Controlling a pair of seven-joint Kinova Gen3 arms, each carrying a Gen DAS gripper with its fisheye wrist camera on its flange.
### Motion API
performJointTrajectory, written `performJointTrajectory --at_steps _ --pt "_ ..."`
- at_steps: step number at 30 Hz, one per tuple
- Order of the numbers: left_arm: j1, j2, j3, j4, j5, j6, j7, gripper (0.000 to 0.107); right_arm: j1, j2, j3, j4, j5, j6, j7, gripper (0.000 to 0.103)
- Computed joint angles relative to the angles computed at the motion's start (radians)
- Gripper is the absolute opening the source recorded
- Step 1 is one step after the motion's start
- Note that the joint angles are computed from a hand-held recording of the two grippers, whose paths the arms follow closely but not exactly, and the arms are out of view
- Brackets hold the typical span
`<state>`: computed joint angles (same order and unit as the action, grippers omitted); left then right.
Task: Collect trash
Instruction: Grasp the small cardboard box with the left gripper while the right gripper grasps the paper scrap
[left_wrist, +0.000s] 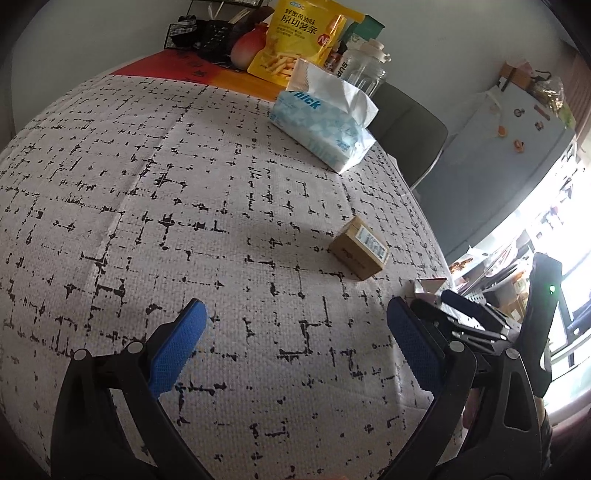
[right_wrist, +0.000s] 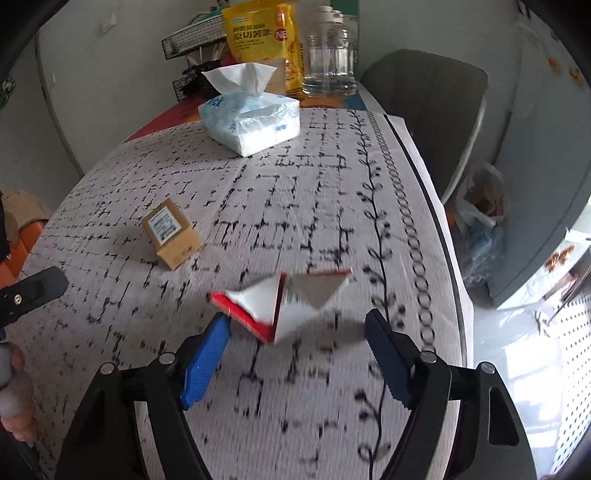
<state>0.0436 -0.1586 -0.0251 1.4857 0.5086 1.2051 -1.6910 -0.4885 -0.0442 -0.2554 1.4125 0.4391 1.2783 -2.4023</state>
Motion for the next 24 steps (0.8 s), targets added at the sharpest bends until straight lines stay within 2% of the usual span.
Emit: performJointTrajectory --at_steps 5,7,9,11,17,22,24 --pt "-0.003 0.016 0.007 -0.018 -0.012 -0.003 0.02 0.097 0.001 0.018 0.009 -0.01 0.006 -0.021 0.038 0.075" --pt "-0.001 0.022 0.017 -0.026 -0.022 -0.016 0.035 0.097 0.003 0.018 0.003 -0.008 0.014 -0.024 0.048 0.063" --pt "0.006 0.029 0.032 -0.033 -0.034 -0.041 0.046 0.097 -0.004 -0.006 0.035 0.008 -0.032 -0.072 0.077 0.04" --pt "0.021 0.045 0.055 -0.055 -0.068 -0.054 0.05 0.097 0.022 -0.02 0.018 0.007 -0.042 -0.077 0.088 0.028" --pt "0.064 0.1 0.097 -0.111 -0.103 -0.07 0.06 0.097 0.038 -0.061 -0.006 0.016 -0.041 -0.06 0.083 0.024" --pt "0.086 0.111 0.11 -0.099 -0.108 -0.094 0.073 0.097 0.066 -0.11 -0.034 0.038 -0.041 -0.055 0.032 0.024" --pt "0.101 0.121 0.126 -0.103 -0.139 -0.101 0.083 0.097 0.08 -0.125 -0.045 0.044 -0.047 -0.051 0.012 0.024"
